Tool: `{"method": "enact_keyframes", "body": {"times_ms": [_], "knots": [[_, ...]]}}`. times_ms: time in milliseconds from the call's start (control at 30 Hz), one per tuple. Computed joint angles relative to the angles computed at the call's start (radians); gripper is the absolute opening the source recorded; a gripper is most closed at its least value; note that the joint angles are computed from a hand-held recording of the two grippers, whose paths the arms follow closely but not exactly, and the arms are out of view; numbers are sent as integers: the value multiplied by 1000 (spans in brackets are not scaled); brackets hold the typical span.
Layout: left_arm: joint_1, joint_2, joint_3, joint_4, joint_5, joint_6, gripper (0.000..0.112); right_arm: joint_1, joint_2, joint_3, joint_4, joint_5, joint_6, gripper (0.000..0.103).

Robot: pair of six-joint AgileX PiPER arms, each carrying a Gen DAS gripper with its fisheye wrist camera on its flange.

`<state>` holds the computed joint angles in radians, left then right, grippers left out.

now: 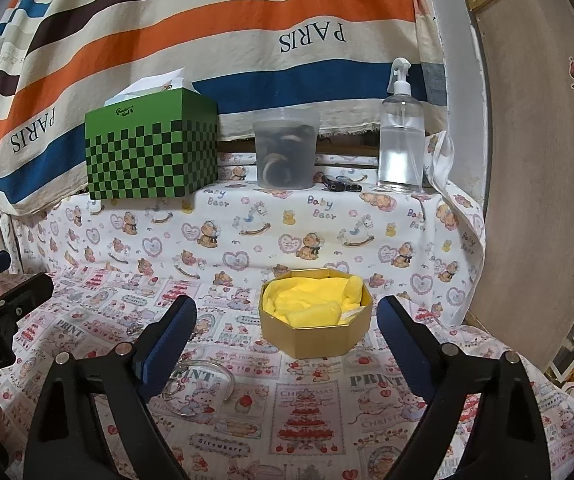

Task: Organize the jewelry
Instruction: 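Grasp the silver bangle with the right tool while the left tool grasps a silver earring by the red heart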

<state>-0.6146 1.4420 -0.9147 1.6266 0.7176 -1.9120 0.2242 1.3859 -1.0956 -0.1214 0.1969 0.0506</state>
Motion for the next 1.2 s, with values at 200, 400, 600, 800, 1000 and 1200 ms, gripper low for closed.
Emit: {"method": "enact_keyframes", "body": {"times_ms": [200, 400, 600, 800, 1000, 1200], "knots": [[9, -4, 1, -7, -26, 21, 103, -8, 6, -15, 78, 20, -72, 93], [19, 46, -92, -192, 14, 234, 103, -52, 56, -99, 299, 140, -252, 93], [40, 107, -257, -499, -18, 639, 103, -109, 104, -173, 359, 219, -244, 93], [110, 203, -398, -758, 13, 783, 98, -183, 193, -301, 546, 405, -432, 93], [163, 149, -351, -695, -16, 679, 98, -158, 297, -433, 541, 614, -471, 93], [193, 107, -286, -603, 11, 550, 98, -34, 367, -507, 407, 689, -417, 93]]}}
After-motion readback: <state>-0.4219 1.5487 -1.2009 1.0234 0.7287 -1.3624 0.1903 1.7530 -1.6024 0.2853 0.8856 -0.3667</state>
